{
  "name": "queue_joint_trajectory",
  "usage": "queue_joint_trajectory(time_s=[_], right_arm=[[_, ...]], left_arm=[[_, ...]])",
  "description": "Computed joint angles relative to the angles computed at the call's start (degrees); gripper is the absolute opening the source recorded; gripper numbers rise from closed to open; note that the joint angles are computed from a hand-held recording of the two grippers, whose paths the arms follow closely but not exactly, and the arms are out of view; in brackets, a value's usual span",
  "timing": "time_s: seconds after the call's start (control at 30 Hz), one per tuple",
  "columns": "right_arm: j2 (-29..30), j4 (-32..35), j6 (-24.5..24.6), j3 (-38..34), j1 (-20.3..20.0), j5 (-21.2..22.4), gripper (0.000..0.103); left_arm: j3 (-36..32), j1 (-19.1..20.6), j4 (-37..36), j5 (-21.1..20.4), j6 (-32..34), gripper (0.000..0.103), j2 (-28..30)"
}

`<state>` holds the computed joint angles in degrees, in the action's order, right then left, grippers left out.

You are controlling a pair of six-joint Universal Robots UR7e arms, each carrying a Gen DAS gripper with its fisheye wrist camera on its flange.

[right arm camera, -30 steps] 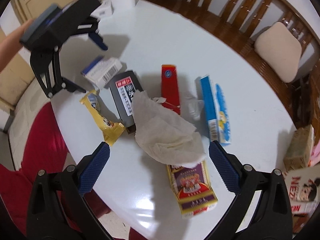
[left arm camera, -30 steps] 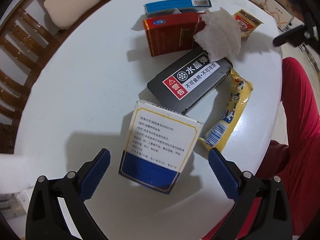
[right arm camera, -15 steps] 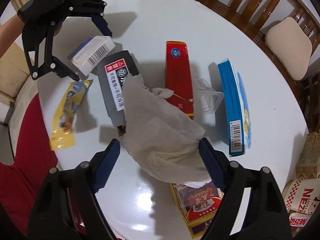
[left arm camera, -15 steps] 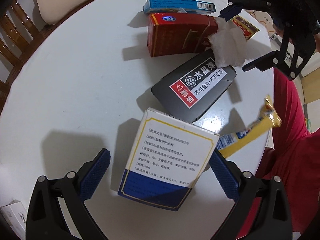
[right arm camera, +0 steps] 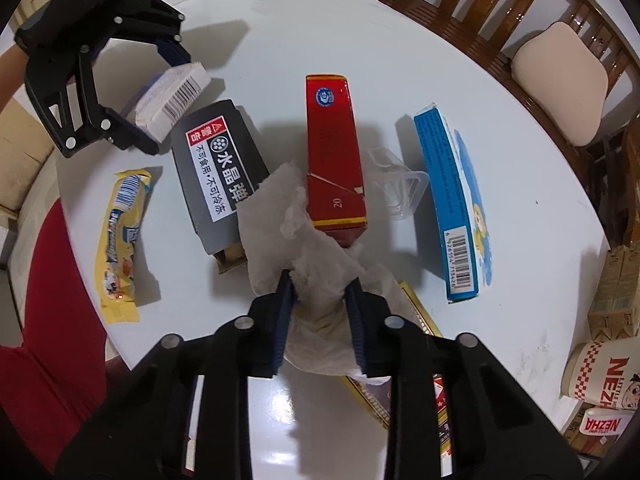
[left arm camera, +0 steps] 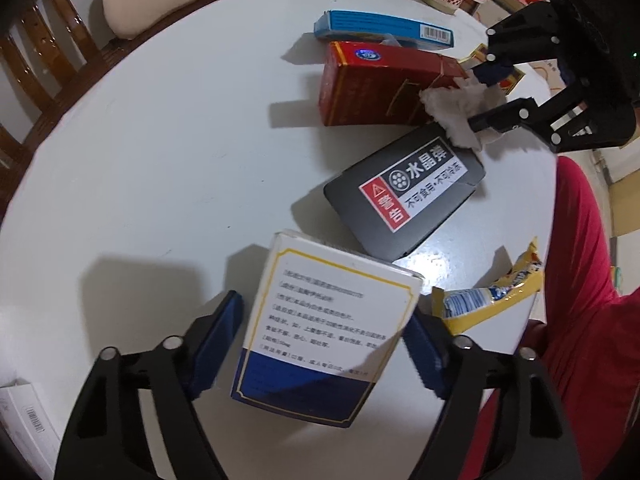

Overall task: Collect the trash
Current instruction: 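Close the left tool on the medicine box while the right tool grasps the crumpled tissue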

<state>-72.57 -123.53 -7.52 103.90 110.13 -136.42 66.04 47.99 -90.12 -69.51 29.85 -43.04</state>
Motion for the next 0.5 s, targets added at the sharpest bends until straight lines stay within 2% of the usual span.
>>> queue_joint_trajectory(time_s=[0.07,0.23,0.43,0.5], right_arm=[[0.08,-0.28,0.62,0.02,0.1,0.0,0.019],[-0.19,1.08,3.95,0.01,0.79,-0.74,0.012],[-1.25,1.57,6.81,0.34,1.82,-1.87,0.011],[-1.7,1.03,7.41,0.56,2.54,-2.66,0.011]], left_arm=[[0.63,-0.32,-0.83,0.9,-0.91,0.065,-0.23],[4.48,-1.27,-5.06,3.71,-4.65,0.065,-2.35],[6.53,-1.6,-12.12,5.89,-10.68,0.064,-4.5],[5.49,-1.57,-11.98,5.76,-12.91,0.064,-4.59]])
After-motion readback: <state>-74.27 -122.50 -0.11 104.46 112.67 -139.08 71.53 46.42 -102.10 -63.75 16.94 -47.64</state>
